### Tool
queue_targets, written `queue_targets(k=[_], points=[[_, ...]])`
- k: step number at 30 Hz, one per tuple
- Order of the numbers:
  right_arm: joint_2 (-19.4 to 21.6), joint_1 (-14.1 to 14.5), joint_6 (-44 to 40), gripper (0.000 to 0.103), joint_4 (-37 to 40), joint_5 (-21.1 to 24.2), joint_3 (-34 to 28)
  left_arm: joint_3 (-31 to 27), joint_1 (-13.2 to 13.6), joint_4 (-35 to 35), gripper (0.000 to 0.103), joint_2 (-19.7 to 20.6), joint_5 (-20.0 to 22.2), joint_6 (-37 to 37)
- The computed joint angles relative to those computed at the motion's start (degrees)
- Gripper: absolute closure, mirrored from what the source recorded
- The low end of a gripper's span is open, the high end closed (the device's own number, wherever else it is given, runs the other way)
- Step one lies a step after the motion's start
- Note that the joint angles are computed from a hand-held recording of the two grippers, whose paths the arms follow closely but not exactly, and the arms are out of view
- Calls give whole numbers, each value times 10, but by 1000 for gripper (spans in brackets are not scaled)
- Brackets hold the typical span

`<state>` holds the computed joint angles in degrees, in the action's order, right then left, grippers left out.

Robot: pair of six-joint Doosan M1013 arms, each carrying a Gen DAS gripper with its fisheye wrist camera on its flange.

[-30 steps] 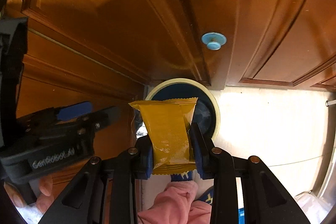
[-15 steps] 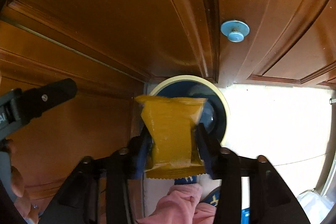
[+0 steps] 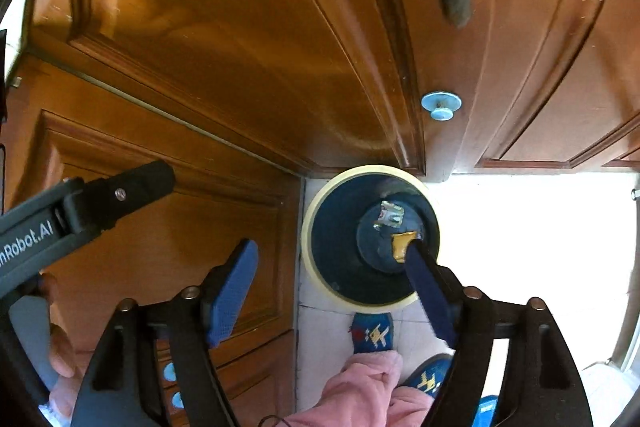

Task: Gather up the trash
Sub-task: 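Open both tools to drop the wrappers into the bin, then raise both open tools back toward the counter trash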

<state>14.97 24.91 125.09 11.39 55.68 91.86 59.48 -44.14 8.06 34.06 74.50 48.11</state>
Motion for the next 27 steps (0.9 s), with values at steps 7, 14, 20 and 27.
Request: queue_targets(k=[7, 14, 20, 27], points=[[-35, 1, 6, 21, -7, 24, -9, -20, -10, 5, 22, -24, 23, -8], [-74, 3, 24, 21, -21, 71, -44, -55, -24, 2, 22, -46, 50, -5], [-107, 11, 22, 21, -54, 121, -95, -102, -44, 13, 22, -63, 68, 12], [-134, 20, 21, 21, -111, 148, -165, -188, -68, 58, 22, -62, 80, 37]])
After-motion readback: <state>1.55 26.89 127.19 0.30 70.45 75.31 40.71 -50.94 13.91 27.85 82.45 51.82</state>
